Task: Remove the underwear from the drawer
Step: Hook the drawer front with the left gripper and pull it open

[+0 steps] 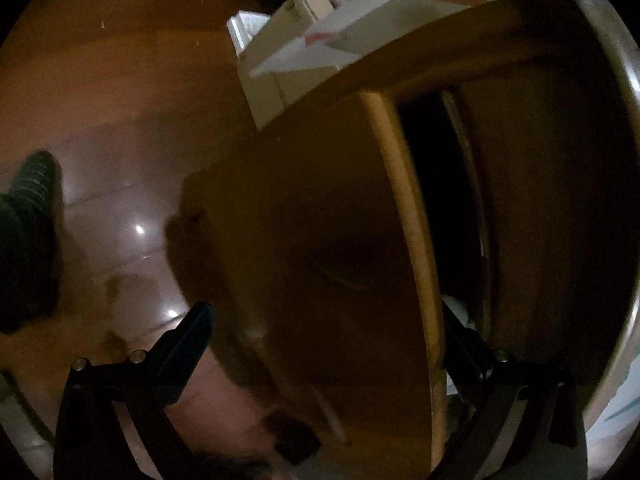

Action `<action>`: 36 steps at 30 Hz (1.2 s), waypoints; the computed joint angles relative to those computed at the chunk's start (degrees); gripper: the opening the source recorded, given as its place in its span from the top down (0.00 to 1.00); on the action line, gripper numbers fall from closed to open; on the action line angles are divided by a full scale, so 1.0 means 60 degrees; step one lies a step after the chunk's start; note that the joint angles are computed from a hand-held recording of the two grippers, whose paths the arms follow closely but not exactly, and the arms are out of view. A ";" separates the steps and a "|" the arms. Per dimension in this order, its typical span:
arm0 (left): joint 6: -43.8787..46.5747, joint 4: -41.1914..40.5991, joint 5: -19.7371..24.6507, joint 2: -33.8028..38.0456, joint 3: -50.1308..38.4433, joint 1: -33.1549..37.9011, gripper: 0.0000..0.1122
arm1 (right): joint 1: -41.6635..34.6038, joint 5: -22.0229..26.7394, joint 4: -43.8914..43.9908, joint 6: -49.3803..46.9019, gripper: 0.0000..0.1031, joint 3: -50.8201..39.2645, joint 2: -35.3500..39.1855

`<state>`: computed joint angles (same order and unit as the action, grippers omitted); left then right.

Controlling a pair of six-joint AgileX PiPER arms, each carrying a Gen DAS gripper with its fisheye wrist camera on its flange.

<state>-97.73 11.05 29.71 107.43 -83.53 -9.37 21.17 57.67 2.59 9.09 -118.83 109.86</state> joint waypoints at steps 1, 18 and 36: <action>0.0027 -0.0090 -0.0071 -0.0082 0.0138 -0.0012 0.08 | -0.0003 0.0017 -0.0017 0.0010 0.00 -0.0037 0.0016; 0.1212 -0.0712 0.0489 -0.1497 0.1750 -0.0207 0.08 | -0.0002 -0.0180 -0.0323 0.0043 0.00 0.0098 -0.0091; 0.1525 -0.0849 0.1070 -0.2448 0.2567 -0.0620 0.08 | 0.0176 -0.0081 -0.0490 0.0014 0.00 -0.0147 0.0000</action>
<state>-88.58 5.95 36.13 92.75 -68.13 -13.09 22.23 57.18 -0.36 9.17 -119.71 109.86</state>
